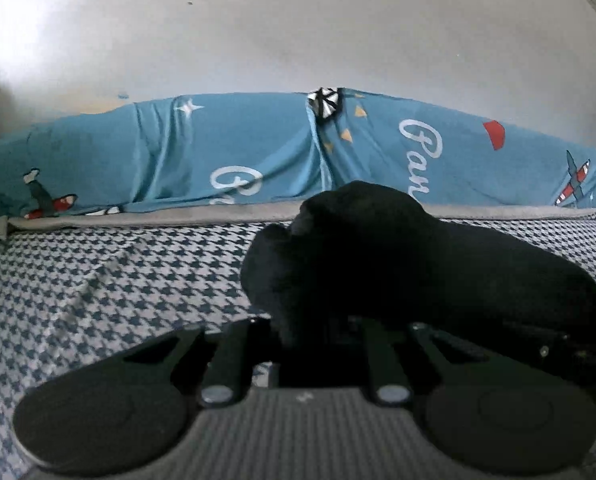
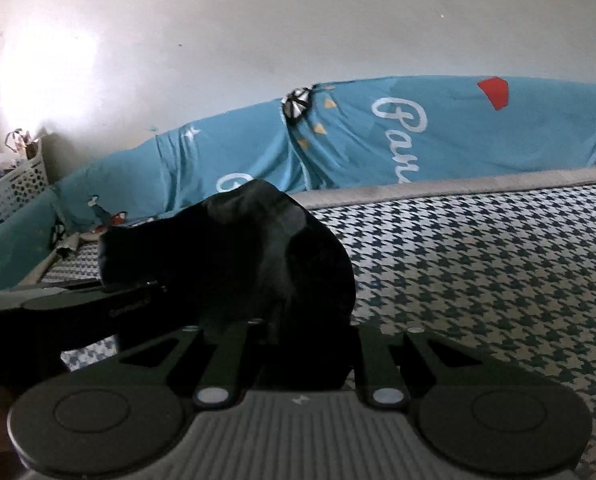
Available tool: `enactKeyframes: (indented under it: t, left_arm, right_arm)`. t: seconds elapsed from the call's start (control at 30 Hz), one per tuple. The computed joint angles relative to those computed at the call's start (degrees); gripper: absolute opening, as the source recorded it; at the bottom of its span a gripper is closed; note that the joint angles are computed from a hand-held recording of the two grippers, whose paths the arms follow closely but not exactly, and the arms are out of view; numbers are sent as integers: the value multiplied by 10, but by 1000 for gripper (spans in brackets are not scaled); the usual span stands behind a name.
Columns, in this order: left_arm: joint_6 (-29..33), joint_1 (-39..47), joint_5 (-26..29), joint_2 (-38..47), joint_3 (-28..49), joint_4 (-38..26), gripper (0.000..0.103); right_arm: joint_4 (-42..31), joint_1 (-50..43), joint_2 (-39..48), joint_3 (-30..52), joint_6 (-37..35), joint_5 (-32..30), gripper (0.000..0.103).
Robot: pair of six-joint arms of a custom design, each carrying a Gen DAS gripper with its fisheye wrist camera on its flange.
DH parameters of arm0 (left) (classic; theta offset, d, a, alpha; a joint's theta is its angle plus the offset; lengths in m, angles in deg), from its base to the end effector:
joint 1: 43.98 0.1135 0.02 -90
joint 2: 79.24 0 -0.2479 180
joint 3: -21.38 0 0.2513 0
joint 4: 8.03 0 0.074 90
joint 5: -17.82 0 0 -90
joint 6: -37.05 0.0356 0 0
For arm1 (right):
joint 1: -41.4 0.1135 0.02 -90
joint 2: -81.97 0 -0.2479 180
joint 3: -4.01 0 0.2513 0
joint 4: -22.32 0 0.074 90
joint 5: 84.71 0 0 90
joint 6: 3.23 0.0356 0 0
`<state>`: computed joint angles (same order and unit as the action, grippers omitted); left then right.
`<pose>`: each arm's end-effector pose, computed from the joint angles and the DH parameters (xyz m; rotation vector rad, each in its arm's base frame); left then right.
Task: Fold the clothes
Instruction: 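Lift the black hoodie bundle with both grippers and carry it along the bed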
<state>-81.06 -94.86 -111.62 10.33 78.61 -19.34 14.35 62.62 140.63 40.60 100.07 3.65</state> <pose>0.2093 -0.2215 0.1569 0.0990 2.1307 0.0091 0.2036 0.0801 0.1759 -0.1638 2.1129 0.3917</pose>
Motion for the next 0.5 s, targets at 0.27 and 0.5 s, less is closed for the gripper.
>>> enactKeyframes:
  t: [0.27,0.5]
  left_arm:
    - [-28,-10,-44,-104,-57,-53,12]
    - [-54,1,-74,-210,-108,-112,12]
  right_arm:
    - [-1,96,-21,-1,27,60,14]
    - [16,193,15,25,58,118,14]
